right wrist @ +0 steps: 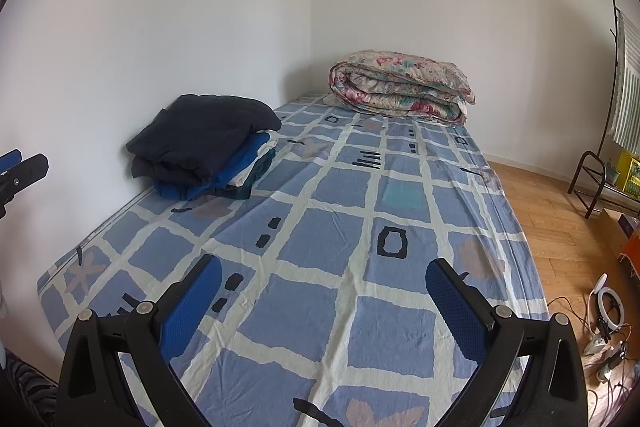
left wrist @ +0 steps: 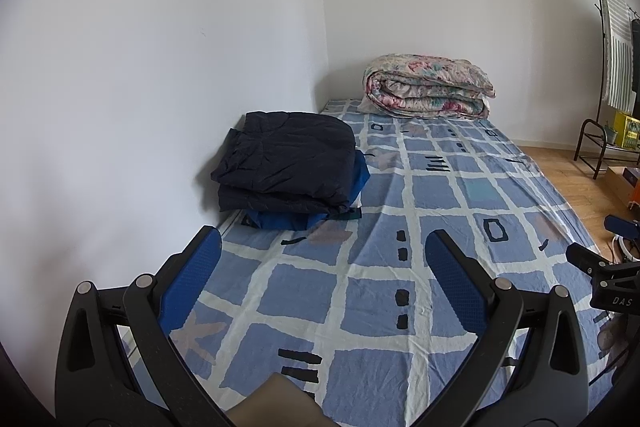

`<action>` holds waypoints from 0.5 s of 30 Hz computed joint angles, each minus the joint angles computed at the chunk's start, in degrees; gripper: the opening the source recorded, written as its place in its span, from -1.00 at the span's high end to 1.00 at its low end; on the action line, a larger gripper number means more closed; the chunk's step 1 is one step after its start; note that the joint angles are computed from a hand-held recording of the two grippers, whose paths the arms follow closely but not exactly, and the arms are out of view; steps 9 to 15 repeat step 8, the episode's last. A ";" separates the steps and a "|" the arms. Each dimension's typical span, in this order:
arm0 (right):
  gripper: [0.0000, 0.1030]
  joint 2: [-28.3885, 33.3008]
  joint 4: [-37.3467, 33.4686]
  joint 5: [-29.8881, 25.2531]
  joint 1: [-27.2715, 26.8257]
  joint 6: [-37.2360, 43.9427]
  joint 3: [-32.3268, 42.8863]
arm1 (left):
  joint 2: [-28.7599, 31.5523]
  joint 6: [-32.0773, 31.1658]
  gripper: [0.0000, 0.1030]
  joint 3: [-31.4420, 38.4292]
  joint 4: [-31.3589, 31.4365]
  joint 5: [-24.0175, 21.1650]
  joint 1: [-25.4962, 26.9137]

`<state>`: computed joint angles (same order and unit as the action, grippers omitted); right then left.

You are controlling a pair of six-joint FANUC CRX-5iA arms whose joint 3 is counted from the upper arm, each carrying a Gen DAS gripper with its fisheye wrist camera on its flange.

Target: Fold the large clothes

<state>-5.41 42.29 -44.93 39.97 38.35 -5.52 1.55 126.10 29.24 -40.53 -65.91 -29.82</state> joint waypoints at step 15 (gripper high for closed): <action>-0.99 -0.07 -0.07 0.04 -0.08 0.21 -0.14 | -0.05 0.28 -1.00 0.06 0.29 -0.43 0.08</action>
